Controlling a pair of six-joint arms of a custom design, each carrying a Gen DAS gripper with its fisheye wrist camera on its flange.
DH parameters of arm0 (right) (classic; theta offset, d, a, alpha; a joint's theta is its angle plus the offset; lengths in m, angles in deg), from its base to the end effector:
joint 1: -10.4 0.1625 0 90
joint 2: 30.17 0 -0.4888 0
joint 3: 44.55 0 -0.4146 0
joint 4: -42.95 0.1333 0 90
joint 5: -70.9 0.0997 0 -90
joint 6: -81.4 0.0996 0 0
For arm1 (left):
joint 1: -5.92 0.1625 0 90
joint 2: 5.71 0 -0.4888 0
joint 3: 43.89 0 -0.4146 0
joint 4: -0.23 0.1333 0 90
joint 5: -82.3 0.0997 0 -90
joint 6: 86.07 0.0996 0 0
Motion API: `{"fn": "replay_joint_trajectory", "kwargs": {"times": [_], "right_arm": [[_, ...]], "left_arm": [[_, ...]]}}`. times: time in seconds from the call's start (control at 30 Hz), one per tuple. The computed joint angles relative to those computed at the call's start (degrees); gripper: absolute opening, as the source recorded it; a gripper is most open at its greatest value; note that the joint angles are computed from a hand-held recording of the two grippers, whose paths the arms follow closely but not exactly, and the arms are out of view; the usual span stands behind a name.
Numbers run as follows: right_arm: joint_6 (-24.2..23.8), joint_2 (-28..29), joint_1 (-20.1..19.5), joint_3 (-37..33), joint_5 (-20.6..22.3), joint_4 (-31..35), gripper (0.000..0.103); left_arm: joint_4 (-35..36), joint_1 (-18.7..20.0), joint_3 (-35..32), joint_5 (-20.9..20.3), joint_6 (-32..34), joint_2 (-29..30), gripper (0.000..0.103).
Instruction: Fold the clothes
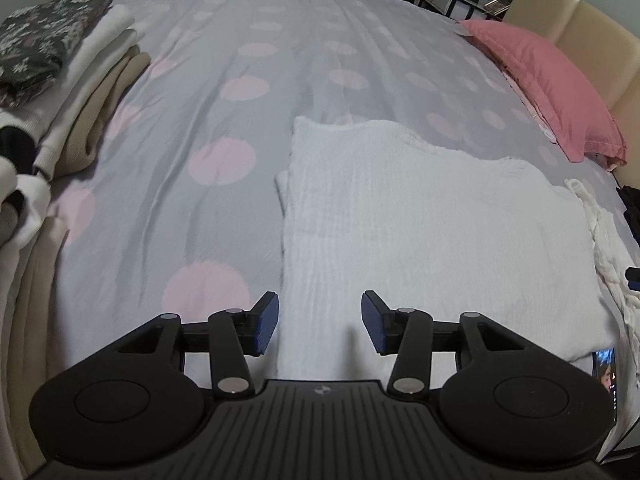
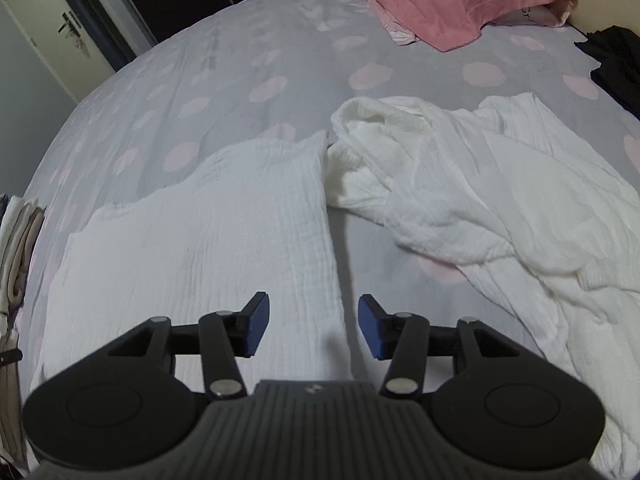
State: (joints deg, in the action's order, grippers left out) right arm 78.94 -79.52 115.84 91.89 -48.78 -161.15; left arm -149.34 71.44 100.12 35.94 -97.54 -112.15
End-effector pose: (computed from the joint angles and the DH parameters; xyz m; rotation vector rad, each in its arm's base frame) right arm 0.2054 -0.4284 0.0875 0.2408 -2.5910 0.6975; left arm 0.0555 -0.3656 0.3490 0.0873 2.4340 -0.7490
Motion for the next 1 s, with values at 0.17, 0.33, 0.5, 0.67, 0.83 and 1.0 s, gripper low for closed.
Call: {"fn": "replay_joint_trajectory", "kwargs": {"times": [0.17, 0.33, 0.5, 0.67, 0.83, 1.0], "right_arm": [[0.9, 1.2, -1.8, -1.2, 1.4, 1.0, 0.053], [1.7, 2.4, -2.9, -3.1, 2.2, 3.3, 0.053], [1.2, 3.2, -3.6, -5.5, 3.4, 5.8, 0.053], [2.0, 4.4, -4.1, -8.1, 3.4, 8.4, 0.054], [3.5, 5.9, -4.6, -10.9, 3.4, 11.0, 0.054], [4.7, 7.5, -5.4, -13.5, 3.2, 13.8, 0.054]], "left_arm": [[-4.5, 1.7, -0.8, -1.6, 1.8, 3.4, 0.046], [-7.0, 3.5, -2.1, -2.2, 2.2, 7.0, 0.048], [-7.6, 5.4, -3.4, -3.0, 2.5, 9.9, 0.049], [-7.4, 6.9, -4.4, -3.8, 2.6, 11.3, 0.049], [-5.9, 8.0, -5.3, -5.0, 2.3, 12.1, 0.050], [-5.6, 8.7, -5.9, -5.5, 3.8, 13.0, 0.051]]}}
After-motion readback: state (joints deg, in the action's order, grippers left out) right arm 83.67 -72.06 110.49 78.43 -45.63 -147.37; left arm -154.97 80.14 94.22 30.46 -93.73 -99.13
